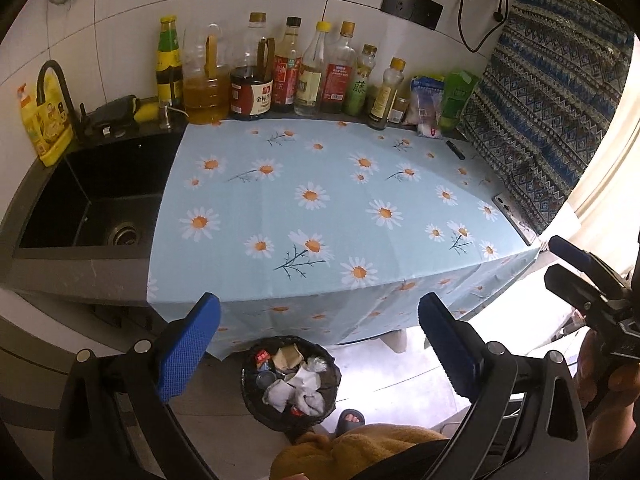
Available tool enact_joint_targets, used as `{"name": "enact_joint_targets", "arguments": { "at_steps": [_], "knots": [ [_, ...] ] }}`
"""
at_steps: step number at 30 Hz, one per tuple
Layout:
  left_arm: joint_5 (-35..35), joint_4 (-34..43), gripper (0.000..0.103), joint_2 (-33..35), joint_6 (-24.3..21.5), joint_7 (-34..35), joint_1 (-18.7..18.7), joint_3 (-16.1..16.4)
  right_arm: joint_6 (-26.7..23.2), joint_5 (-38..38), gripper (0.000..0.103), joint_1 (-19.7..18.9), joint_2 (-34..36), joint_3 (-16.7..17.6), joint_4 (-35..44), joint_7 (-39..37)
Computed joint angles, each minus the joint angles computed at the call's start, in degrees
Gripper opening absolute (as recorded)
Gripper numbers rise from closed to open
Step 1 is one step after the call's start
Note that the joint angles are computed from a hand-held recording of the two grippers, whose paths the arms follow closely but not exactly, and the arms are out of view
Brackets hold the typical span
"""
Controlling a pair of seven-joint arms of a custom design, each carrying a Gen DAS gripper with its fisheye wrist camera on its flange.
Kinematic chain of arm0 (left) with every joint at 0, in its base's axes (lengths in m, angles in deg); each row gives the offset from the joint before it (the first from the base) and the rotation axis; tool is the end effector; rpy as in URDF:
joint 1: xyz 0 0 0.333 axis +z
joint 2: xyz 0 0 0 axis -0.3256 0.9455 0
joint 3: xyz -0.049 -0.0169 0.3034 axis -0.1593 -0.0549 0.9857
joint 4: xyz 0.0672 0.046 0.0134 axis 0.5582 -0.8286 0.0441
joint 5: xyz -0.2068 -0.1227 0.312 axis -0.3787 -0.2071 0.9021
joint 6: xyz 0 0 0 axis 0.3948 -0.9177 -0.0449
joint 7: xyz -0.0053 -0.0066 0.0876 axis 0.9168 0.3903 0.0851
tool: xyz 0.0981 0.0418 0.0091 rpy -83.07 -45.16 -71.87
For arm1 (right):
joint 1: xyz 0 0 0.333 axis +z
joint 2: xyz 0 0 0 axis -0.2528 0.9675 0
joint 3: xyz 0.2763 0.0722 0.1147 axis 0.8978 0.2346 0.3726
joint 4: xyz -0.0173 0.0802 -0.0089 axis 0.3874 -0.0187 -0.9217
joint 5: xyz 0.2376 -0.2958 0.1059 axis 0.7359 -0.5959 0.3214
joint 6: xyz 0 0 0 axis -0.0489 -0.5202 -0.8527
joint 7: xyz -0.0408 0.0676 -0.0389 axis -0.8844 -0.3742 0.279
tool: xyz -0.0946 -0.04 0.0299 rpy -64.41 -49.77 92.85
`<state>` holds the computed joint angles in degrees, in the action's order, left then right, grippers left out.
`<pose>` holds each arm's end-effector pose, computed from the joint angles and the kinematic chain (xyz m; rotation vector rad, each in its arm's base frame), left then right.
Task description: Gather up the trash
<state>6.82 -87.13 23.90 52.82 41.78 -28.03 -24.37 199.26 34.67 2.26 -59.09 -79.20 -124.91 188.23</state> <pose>0.6369 -0.1954 0.6949 -1.7795 2.1119 -0.8767 0.6013 0.2235 0.7352 -1.7595 1.6445 -0.5048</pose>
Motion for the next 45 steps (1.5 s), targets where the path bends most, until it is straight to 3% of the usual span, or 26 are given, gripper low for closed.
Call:
{"name": "enact_joint_targets", "arguments": {
  "at_steps": [5,22,45],
  "knots": [
    [2.00,-0.94,0.096,-0.89,0.96,-1.17,-0.29,0.54,-2.27,-1.72,0.098,0.57,0.39,-0.24,1.01,3.73],
    [-1.57,-2.26,0.096,-2.01,1.13,1.36,1.32,0.15,-2.63,-3.93,0.098,1.22,-0.22,-0.12,-0.13,7.18],
    [-2.29,-3.14,0.096,-2.50,1.30,2.21,1.59,0.11,-4.27,-3.68,0.098,1.75,1.62,0.11,3.36,5.61]
  ]
}}
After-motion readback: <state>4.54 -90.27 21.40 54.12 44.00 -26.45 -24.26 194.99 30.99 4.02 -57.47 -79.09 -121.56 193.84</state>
